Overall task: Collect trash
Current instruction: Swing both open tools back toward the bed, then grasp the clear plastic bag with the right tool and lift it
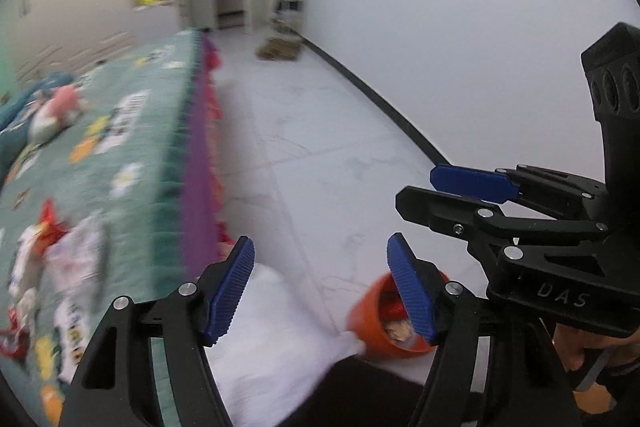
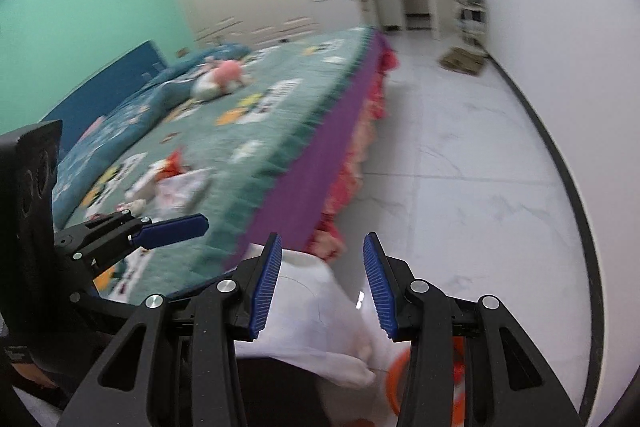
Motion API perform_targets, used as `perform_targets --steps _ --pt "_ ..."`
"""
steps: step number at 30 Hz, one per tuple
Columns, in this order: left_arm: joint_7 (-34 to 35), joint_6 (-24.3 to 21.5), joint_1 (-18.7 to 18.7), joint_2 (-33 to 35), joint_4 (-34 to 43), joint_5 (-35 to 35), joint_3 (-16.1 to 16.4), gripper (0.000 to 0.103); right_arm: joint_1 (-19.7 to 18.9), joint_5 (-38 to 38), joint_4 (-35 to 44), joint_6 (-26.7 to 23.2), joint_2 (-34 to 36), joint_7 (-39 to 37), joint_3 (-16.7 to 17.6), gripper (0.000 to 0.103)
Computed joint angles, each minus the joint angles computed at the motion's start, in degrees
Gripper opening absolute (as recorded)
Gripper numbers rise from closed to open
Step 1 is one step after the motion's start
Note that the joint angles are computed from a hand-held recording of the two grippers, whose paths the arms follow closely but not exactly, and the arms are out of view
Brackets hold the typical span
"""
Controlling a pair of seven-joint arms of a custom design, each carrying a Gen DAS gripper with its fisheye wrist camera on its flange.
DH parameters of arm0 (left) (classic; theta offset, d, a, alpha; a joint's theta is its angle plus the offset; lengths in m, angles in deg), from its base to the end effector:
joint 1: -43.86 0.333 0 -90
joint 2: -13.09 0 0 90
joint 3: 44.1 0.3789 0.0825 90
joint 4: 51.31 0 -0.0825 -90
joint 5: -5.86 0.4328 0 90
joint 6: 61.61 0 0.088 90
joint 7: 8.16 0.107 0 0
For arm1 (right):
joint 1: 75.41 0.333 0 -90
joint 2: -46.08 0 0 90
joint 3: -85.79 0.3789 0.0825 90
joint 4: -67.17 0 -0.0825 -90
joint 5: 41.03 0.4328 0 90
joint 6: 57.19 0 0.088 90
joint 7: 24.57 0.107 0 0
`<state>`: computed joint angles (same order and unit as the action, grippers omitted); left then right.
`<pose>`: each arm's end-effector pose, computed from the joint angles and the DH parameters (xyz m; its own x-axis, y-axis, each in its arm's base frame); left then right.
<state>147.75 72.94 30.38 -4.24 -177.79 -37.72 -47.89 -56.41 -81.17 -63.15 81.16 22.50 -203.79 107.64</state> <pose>0.5008 -0.1700 0.5995 -0.8616 -0.5069 0.0269 -0.3850 0.6180 -0.6854 0.3646 0.3460 0.6080 -0.3035 -0.9142 -0.2685 -0.5725 0.4002 -0.7156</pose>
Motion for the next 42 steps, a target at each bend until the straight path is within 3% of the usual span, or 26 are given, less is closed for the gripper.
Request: perform_targets --steps 5,13,16,20,32,42 --pt "-2.8 3.3 2.6 0.2 1.0 0.1 1.6 0.07 0.7 -3.7 8.0 3.4 8.0 -3.7 -0.2 0.043" --pt "-6.8 8.0 6.9 0.9 2.1 0.9 4.1 0.07 6.6 -7.5 21.2 5.6 20.4 -10.1 -3.9 0.048" --pt "-8.9 8.6 8.6 2.6 3.6 1.7 4.9 0.074 9.0 -6.9 25.7 6.4 24.6 -13.5 -5.6 0.048" --pt "-11.1 9.0 10.7 4.7 5.3 2.3 5.4 0.075 11.9 -4.6 31.7 6.9 30.0 -18.7 -7.9 0.052" --pt "-19.0 7.0 17.0 13.0 12.3 6.3 3.8 0.075 17.0 6.5 44.3 6.6 41.8 -32.7 -14.3 0.052" --pt "-24.1 4.7 19.3 19.7 18.0 11.3 0.8 0.075 17.9 16.6 53.2 4.5 51.1 -42.2 -18.6 0.052"
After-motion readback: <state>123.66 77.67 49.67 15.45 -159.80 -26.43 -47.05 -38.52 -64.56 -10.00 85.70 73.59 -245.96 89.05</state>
